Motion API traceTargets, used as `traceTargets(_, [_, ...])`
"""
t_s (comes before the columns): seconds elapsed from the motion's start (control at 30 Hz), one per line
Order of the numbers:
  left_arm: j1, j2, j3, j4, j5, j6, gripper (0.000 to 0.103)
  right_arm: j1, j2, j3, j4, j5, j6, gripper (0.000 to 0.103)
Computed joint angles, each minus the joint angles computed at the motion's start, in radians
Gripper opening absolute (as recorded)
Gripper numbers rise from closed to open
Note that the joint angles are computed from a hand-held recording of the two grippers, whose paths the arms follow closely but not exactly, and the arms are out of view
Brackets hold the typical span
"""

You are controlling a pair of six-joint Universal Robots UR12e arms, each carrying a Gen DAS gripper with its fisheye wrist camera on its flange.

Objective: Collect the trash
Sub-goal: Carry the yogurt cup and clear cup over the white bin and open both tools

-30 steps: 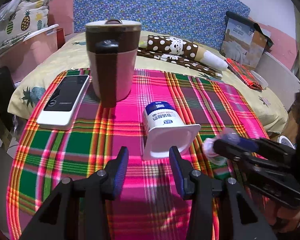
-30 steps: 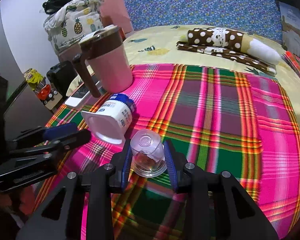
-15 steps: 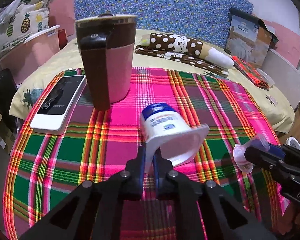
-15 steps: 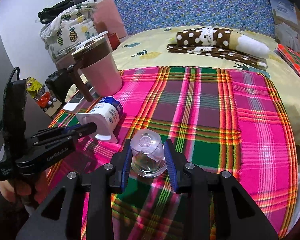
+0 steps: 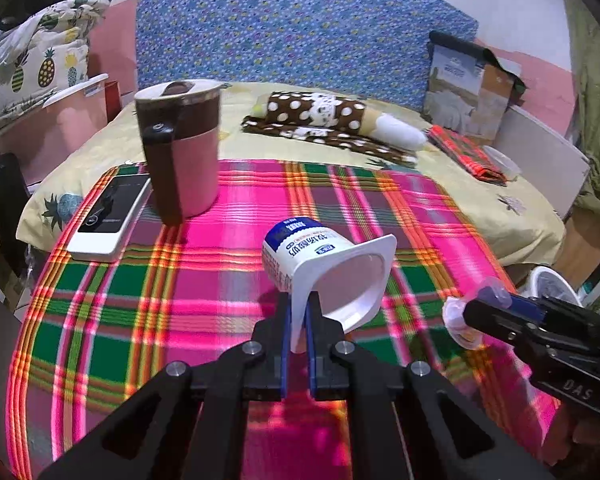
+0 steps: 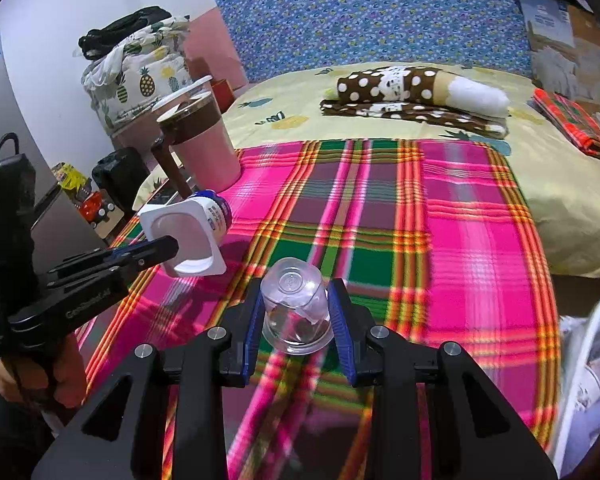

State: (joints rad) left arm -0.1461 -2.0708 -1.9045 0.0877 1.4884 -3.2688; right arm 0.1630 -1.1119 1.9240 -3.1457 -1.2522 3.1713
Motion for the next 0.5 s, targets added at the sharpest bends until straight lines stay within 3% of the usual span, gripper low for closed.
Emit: traceTargets(0.5, [-0.075, 0.051, -0.054, 0.024, -0.048, -0.004, 0.007, -0.039, -0.085, 0.117, -0.085, -0.048, 0.019, 0.034])
